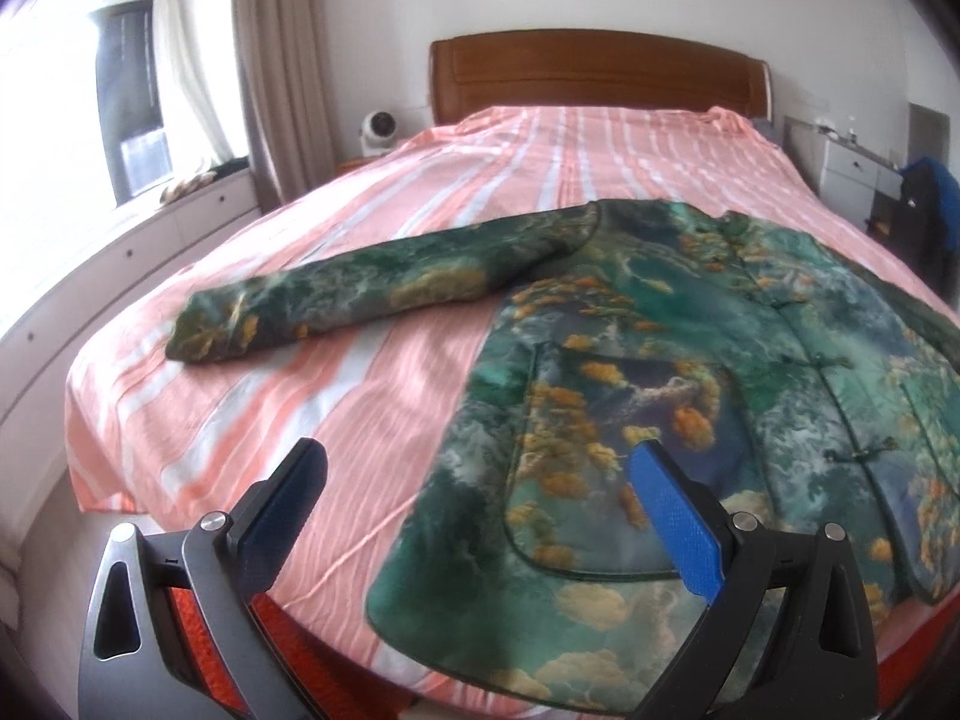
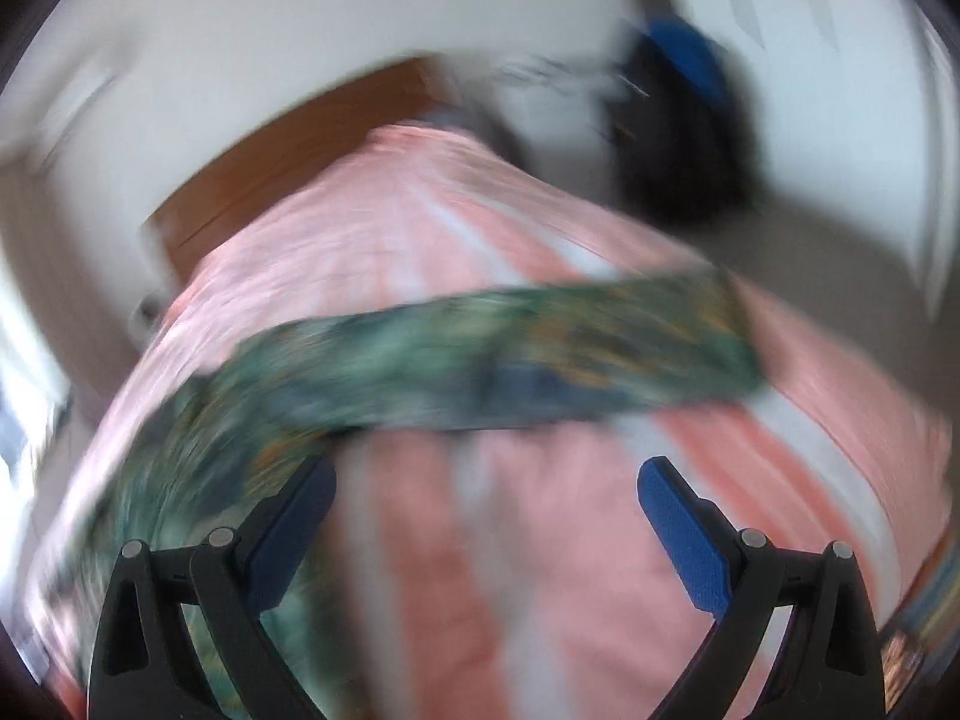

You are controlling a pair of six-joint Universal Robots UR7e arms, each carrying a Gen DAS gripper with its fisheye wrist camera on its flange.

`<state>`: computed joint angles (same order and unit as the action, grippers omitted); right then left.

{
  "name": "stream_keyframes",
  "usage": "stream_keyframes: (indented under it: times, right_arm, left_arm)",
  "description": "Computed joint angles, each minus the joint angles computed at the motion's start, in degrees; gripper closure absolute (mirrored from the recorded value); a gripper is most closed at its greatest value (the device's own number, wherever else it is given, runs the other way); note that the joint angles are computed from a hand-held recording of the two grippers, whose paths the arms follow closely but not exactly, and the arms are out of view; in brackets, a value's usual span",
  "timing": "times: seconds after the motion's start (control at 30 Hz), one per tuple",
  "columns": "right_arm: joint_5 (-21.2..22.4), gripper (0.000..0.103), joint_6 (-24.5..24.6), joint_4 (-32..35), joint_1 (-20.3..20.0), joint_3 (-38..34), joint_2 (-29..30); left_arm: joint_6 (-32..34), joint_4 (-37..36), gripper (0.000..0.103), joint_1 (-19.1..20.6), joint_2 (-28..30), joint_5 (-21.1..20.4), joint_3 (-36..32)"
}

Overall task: Fold large clothes
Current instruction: 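Move the right tool toward the sleeve nearest it, then grasp the green sleeve cuff with the right tool and lift it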

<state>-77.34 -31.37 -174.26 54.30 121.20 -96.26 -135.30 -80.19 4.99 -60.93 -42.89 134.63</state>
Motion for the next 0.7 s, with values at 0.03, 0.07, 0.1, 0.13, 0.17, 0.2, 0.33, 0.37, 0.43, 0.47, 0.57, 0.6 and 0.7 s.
stream_keyframes:
  times: [0.03, 0.07, 0.1, 0.13, 0.17, 0.2, 0.33, 0.37, 0.43, 0.47, 0.57, 0.6, 0.7]
  right_arm:
    - [1.16, 0.004, 3.91, 3.01, -1.74, -2.74, 1.10]
    - [3.33, 0.008, 7.89, 6.27, -3.77, -5.49, 2.34]
    - [5.26, 0.010, 11.70, 8.62, -5.42, -7.92, 3.69]
    - [7.70, 0.015, 16.11, 10.78, -7.08, -10.71, 5.51]
    - [9.20, 0.018, 18.12, 11.91, -7.79, -12.18, 6.39]
    - [11.35, 0.021, 20.95, 13.23, -8.50, -14.83, 8.39]
    - [12.15, 0.048, 29.40, 11.62, -8.12, -20.11, 13.44]
    - [10.93, 0.067, 30.97, 12.68, -7.51, -21.91, 14.95]
    - [5.32, 0.085, 31.93, 12.56, -5.60, -23.43, 16.36]
    - [1.61, 0.087, 31.49, 11.07, -4.11, -23.33, 16.60]
    - [-10.42, 0.090, 20.43, 3.53, 4.28, -21.36, 15.49]
    - [-10.88, 0.090, 16.45, 2.21, 7.01, -20.53, 14.66]
    - [-10.68, 0.090, 7.99, 2.11, 15.95, -18.89, 12.65]
  left_arm:
    - [0.05, -0.17, 0.002, 0.43, -0.03, -0.17, 0.04]
    - [0.22, -0.45, 0.002, 0.85, -0.10, -0.25, 0.09]
    - [0.26, -0.60, 0.002, 1.30, -0.17, -0.27, 0.11]
    - [0.24, -0.61, 0.002, 1.58, -0.13, -0.29, 0.06]
    - [0.23, -0.61, 0.002, 1.87, -0.07, -0.34, 0.00]
    - [0.25, -0.59, 0.002, 2.11, 0.02, -0.43, -0.04]
    - [0.51, -0.86, 0.002, 3.24, 0.75, -1.01, -0.30]
    - [0.90, -1.26, 0.002, 3.68, 0.84, -1.09, -0.32]
    - [1.54, -1.66, 0.002, 4.16, 0.80, -1.07, -0.38]
    - [1.38, -1.43, 0.002, 4.03, 0.80, -0.95, -0.38]
    - [0.82, -1.63, 0.002, 3.46, 0.51, -0.45, 0.31]
    - [1.17, -2.47, 0.002, 3.51, 0.32, -0.26, 0.71]
    - [3.29, -6.27, 0.002, 4.15, -0.49, 0.36, 2.12]
